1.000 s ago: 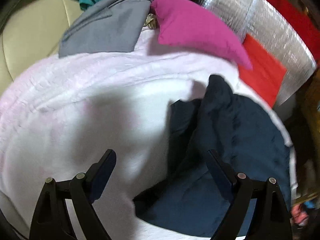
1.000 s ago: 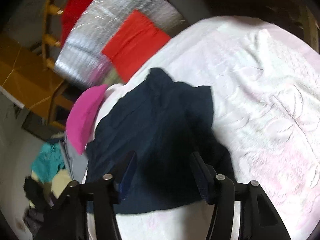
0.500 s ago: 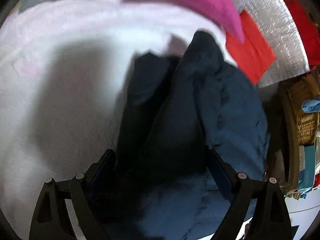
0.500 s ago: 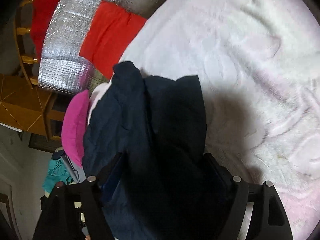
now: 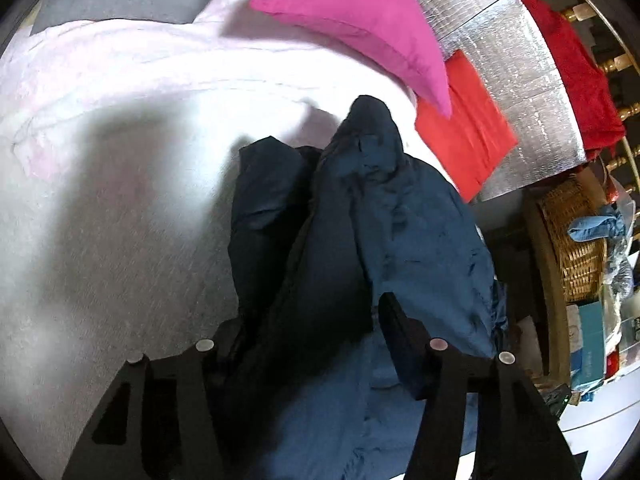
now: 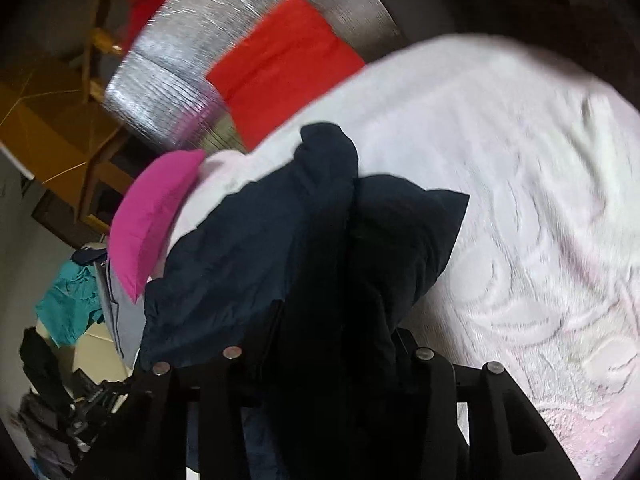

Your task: Fold large clothes

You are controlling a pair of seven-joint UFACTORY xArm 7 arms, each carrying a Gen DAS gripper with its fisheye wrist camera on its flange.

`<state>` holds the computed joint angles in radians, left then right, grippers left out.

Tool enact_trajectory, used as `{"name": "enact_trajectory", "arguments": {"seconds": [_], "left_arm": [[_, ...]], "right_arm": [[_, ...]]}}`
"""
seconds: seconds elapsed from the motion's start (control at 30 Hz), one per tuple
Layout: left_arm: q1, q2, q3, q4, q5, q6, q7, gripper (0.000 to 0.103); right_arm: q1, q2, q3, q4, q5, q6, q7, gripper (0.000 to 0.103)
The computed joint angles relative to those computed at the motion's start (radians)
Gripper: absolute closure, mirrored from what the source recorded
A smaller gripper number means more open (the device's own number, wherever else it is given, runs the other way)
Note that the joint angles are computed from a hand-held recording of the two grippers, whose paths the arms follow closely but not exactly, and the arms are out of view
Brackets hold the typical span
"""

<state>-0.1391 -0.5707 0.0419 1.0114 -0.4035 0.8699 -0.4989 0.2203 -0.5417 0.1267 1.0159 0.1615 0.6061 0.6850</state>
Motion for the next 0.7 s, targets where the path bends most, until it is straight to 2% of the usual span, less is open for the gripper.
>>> {"name": "enact_trajectory", "arguments": {"seconds": [0.03, 0.1, 0.13, 0.2, 0.4, 0.47, 0.6, 0.7], "left_arm": [[0.009, 0.005, -0.003, 0.003, 0.014, 0.024, -0.015, 0.043], [0.015, 0.028, 0.002, 0.017, 0.025, 0.086, -0.030, 0.035], [0.019, 0.029, 0.002, 0.016, 0.024, 0.100, -0.037, 0.031], [0.029, 0.019, -0.005, 0.023, 0.037, 0.114, -0.049, 0.031], [0.095, -0.069, -0.094, 0.049, 0.226, 0.142, -0.113, 0.027], [0.103, -0.112, -0.116, 0.043, 0.276, 0.152, -0.128, 0.025], [0.070, -0.195, -0.119, 0.006, 0.284, 0.160, -0.125, 0.025], [0.006, -0.249, -0.101, -0.043, 0.206, 0.164, -0.120, 0.024]], "right_arm": [[-0.011, 0.007, 0.009, -0.005, -0.012, 0.020, 0.012, 0.057], [-0.010, 0.005, -0.001, -0.040, 0.001, 0.035, 0.027, 0.055], [0.004, -0.010, -0.021, -0.072, 0.029, 0.013, 0.018, 0.051], [0.006, -0.043, -0.028, -0.106, 0.064, -0.010, 0.048, 0.045], [-0.047, -0.180, -0.009, -0.140, 0.042, 0.013, 0.150, 0.030], [-0.052, -0.241, -0.009, -0.159, 0.037, 0.012, 0.167, 0.030], [-0.028, -0.364, -0.008, -0.211, 0.056, 0.026, 0.200, 0.027], [0.018, -0.425, -0.009, -0.258, 0.097, 0.015, 0.214, 0.025]]}}
